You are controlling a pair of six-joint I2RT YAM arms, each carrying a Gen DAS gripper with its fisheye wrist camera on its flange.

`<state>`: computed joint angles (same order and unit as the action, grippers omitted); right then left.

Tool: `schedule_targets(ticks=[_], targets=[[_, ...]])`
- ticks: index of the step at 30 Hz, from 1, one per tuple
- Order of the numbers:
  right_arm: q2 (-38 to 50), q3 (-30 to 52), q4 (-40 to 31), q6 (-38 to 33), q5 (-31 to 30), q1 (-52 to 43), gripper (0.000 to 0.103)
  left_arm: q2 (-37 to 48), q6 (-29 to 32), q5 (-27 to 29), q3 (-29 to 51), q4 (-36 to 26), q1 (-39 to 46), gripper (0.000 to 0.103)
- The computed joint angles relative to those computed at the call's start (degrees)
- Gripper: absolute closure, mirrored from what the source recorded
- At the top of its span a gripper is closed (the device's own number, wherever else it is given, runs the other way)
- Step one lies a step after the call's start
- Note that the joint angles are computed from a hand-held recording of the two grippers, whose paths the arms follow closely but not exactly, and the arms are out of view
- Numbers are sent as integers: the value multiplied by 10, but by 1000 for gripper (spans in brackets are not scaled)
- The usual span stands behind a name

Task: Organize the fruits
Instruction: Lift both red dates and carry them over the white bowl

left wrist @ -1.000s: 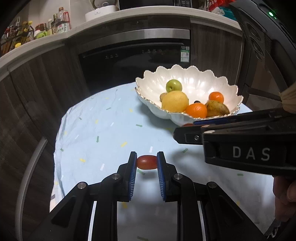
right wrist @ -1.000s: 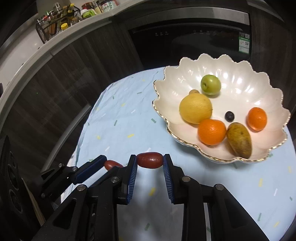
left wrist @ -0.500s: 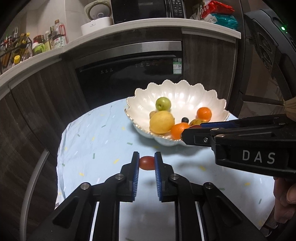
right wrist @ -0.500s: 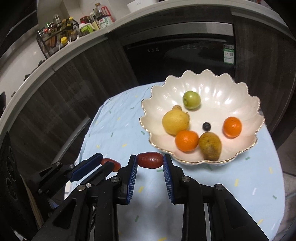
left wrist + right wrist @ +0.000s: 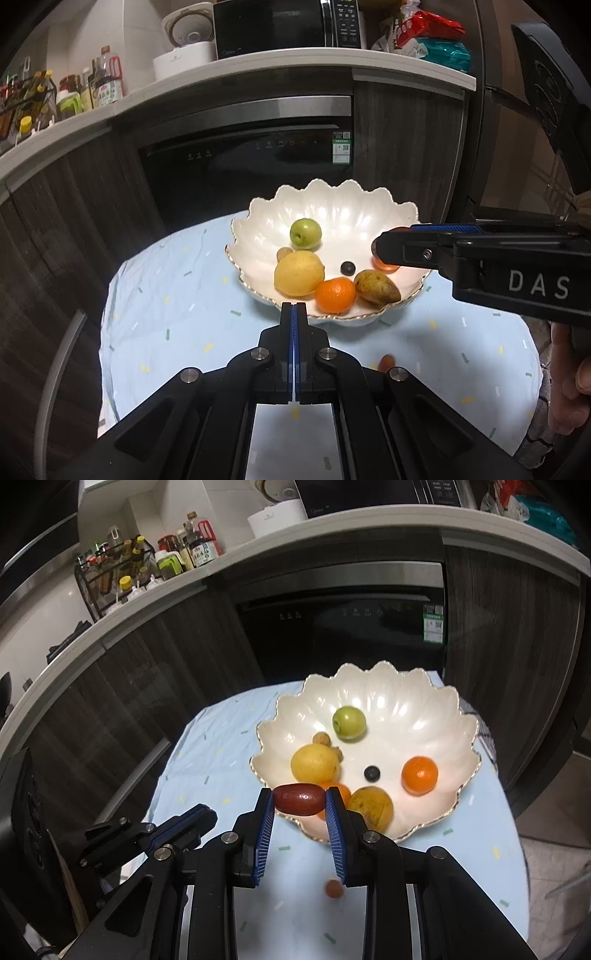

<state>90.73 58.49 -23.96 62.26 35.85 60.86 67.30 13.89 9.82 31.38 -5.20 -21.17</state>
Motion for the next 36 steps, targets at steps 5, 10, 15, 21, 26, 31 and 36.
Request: schedule_targets(ticks=[5, 10, 15, 21, 26, 31, 36], targets=[[-12, -1, -9, -9, 10, -4, 73, -9, -4, -1, 8, -10, -5, 101], [-24, -6, -20, -8, 22, -3, 73, -14, -6, -4, 15, -17, -8, 100], [-37, -17, -20, -10, 26, -10, 73, -11, -16, -10, 24, -19, -15, 93], [-49, -25, -24, -25, 27, -28, 73, -5, -31, -25, 27, -8, -28, 66], [-62, -39, -19, -47, 27, -44, 73, 5, -44, -43, 31, 2, -42, 48], [-71, -49, -7, -80, 20, -64, 73, 20, -60, -56, 39, 9, -52, 35], [-78, -61, 9, -111, 9, -85, 73, 47, -80, -62, 56, -2, -59, 25]])
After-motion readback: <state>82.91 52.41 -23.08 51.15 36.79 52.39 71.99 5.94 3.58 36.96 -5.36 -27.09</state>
